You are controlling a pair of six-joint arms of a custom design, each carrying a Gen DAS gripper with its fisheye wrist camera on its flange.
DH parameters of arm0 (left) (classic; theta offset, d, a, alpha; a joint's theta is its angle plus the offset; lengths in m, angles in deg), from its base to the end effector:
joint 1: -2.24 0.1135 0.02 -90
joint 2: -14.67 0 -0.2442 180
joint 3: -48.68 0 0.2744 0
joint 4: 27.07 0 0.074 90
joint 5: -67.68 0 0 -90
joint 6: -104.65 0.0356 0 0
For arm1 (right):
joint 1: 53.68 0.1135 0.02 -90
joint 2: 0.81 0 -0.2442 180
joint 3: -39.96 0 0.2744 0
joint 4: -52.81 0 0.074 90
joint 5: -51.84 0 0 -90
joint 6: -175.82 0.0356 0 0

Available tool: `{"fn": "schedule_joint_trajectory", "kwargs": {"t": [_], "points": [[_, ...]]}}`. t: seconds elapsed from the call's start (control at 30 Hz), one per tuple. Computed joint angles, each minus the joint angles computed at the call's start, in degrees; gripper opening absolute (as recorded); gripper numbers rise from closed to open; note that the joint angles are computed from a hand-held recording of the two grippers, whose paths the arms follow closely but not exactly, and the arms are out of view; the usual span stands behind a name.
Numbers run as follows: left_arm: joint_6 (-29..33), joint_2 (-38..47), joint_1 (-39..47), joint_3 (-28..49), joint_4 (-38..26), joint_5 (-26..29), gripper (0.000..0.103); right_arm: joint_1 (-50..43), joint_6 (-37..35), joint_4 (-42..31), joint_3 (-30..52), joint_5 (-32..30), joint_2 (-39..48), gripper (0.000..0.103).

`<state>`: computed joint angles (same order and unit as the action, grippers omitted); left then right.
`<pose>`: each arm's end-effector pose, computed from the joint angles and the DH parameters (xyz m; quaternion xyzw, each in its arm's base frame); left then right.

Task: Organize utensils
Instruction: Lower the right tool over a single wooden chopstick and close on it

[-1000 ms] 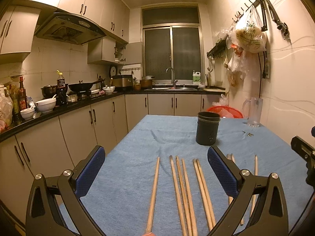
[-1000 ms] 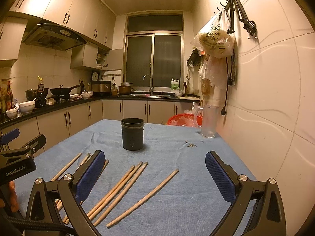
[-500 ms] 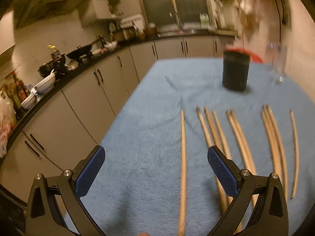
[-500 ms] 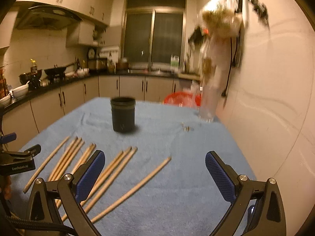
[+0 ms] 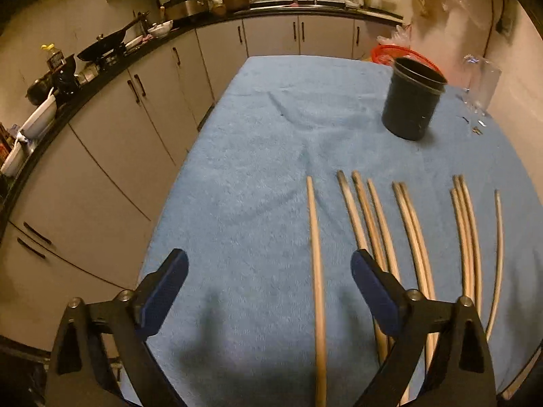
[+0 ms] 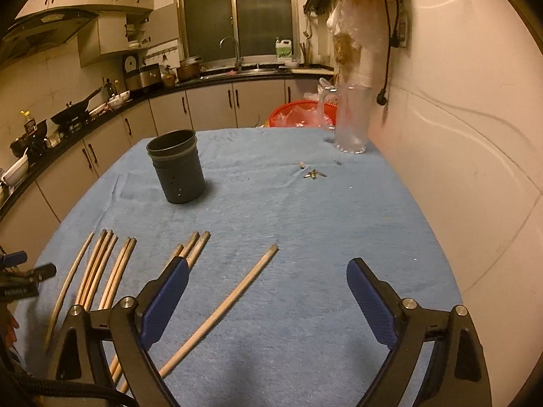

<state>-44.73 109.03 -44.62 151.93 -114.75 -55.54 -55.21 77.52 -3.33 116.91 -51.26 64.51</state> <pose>0.2398 -0.2273 0.2976 -0.1317 0.9450 0.0959 0.2837 0.2644 0.0010 0.3145 -0.0981 0.9120 0.0719 0.3917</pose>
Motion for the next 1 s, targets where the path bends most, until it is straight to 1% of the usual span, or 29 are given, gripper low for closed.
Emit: {"fn": "schedule_joint_trajectory", "kwargs": {"t": [0.03,0.13,0.2,0.27,0.33,0.37,0.4,0.47,0.53,0.63,0.67,0.7,0.77,0.83,0.9,0.97,1.0], "points": [[1.0,0.7,0.4,0.8,-0.2,0.6,0.095,0.6,0.1,-0.1,0.4,0.3,0.6,0.095],[5.3,1.5,2.3,1.5,1.7,4.5,0.094,1.9,0.3,0.1,1.1,0.9,1.7,0.095],[6.9,1.2,3.7,1.4,3.4,5.5,0.082,2.5,0.3,-0.1,1.5,1.2,2.3,0.095],[8.2,1.6,5.2,2.1,3.7,6.7,0.08,2.7,0.4,-0.6,2.4,1.4,3.6,0.095],[10.4,2.3,7.5,2.6,4.7,9.0,0.073,3.0,0.6,-1.3,3.8,1.7,5.3,0.095],[11.0,2.7,8.4,2.9,5.1,10.4,0.063,2.9,0.5,-1.9,4.7,1.5,6.3,0.094],[12.0,3.6,9.8,3.4,5.7,12.6,0.059,2.8,0.6,-2.6,5.8,1.1,7.5,0.092],[13.0,6.0,11.2,5.2,5.1,13.4,0.059,2.1,1.0,-5.2,9.2,-0.8,11.2,0.087],[14.0,7.8,12.1,6.9,4.4,14.3,0.059,1.5,1.5,-7.7,12.4,-2.4,14.8,0.084],[15.5,7.8,13.9,6.9,7.3,18.4,0.059,0.8,2.3,-12.1,17.5,-4.7,20.5,0.078],[15.6,8.2,14.8,7.3,7.9,20.0,0.059,0.3,3.1,-13.8,19.6,-6.0,22.8,0.074],[15.6,8.9,15.1,7.9,8.1,20.5,0.059,-0.2,3.9,-16.1,22.1,-7.5,25.5,0.071],[16.3,10.9,15.9,10.1,7.2,21.5,0.059,-0.7,4.5,-20.1,26.8,-9.2,30.3,0.061],[17.3,12.1,17.0,11.4,7.6,24.0,0.059,-0.6,5.2,-21.6,29.1,-9.1,32.9,0.057],[17.3,12.5,18.1,11.9,8.5,26.8,0.056,-0.7,6.2,-23.6,32.0,-9.5,36.0,0.053],[17.1,12.8,18.6,12.5,8.7,27.9,0.053,-0.7,7.5,-25.0,34.0,-10.0,38.1,0.044],[17.1,13.1,18.9,12.8,8.8,28.2,0.052,-0.8,7.8,-25.7,35.1,-10.4,39.2,0.043]]}}
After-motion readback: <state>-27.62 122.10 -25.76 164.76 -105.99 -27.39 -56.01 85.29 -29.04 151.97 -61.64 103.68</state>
